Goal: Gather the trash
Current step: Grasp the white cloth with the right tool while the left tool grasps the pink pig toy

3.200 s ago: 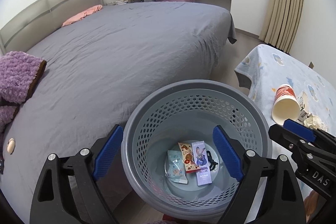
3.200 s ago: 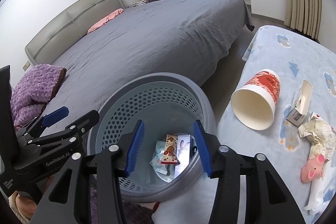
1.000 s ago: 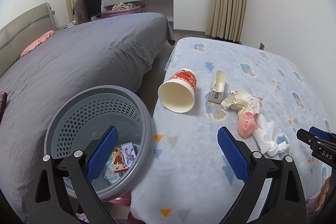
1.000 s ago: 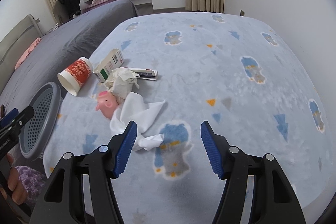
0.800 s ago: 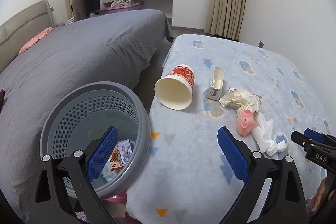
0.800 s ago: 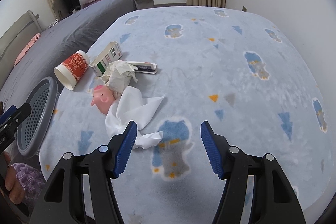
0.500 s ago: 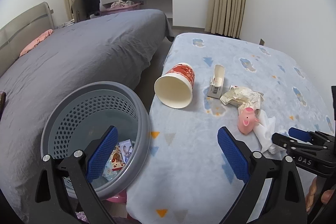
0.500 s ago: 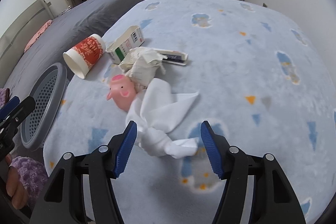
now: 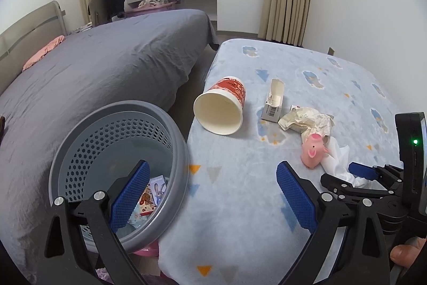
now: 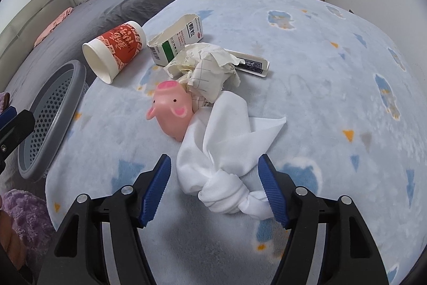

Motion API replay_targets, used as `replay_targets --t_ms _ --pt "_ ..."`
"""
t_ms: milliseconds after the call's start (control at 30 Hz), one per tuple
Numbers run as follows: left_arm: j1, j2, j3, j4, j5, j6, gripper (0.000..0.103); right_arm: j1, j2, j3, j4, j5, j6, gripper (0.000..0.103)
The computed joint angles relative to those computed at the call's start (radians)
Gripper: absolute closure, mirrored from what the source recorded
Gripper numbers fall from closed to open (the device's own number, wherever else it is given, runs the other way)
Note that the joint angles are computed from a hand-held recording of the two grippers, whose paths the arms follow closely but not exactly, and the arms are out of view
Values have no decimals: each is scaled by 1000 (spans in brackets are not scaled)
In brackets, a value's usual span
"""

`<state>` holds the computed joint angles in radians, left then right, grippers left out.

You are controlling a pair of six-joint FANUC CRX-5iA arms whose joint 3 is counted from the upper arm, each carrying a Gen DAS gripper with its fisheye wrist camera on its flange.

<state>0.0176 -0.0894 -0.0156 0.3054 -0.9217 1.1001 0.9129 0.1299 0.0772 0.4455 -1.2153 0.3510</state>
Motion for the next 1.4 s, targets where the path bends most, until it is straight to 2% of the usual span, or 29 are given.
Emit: replay_targets --t_ms 133,200,267,333,567,900,1200,1400 --pt "-3 -3 -1 -11 4 2 9 -4 11 8 -3 -5 1 40" --pt "-8 -2 2 -22 2 9 9 -7 11 9 -9 -1 2 61" --pt "-11 -4 0 -31 7 12 9 -7 7 4 -8 3 4 70" --pt "-18 -8 -1 -46 15 18 9 -9 -8 -10 -14 22 -3 73" --pt "-41 -13 -5 -71 22 17 9 1 -72 -81 52 41 -121 74" --pt "-121 18 6 -65 -36 -13 9 4 -185 -203 186 25 -338 74" --pt "-211 103 76 -97 -40 70 7 -5 -269 -285 229 54 -444 74" --pt "-259 182 143 -134 -51 150 7 -24 -293 -309 226 100 -453 74"
